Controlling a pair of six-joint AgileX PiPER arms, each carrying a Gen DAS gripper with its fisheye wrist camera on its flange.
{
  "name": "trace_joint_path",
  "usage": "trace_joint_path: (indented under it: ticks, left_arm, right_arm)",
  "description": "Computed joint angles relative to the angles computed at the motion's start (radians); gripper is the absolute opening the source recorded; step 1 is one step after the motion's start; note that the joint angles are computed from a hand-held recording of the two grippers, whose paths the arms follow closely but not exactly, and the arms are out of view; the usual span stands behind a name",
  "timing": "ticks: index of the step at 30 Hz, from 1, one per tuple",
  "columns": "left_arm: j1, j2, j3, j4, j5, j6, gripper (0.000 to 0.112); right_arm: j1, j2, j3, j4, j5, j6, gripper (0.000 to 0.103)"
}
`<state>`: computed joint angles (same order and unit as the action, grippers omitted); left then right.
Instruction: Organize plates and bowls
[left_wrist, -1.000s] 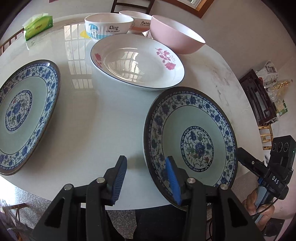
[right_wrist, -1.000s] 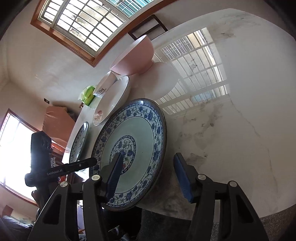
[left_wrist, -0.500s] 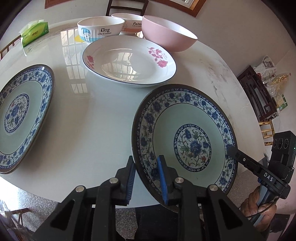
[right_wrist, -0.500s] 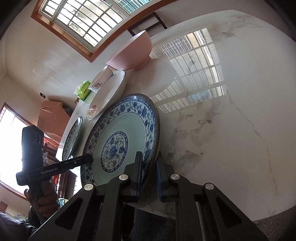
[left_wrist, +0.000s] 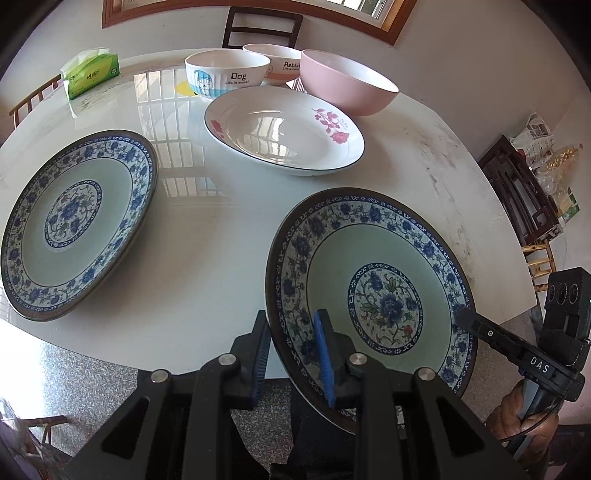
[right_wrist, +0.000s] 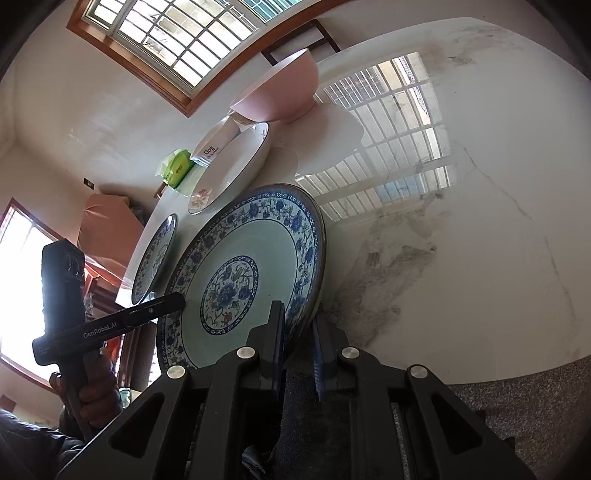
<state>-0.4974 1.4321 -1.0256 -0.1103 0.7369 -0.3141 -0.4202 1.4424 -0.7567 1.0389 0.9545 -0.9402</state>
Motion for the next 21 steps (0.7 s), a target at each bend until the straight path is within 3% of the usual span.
trace_joint_path:
  ticks: [12,21]
  left_arm:
    - [0.05,-0.167,0.074,0.097,0.018,-0.076,0.024]
    - [0.255,-0.27,0.132,0.003,0.05,0.056,0.024]
  right_arm:
    - [0.122,-0.06,0.001,0.0,-0.016,0.06,0.016]
    - [0.302,-0.055,-0.054,-0.006,-0.079,0.15,0.016]
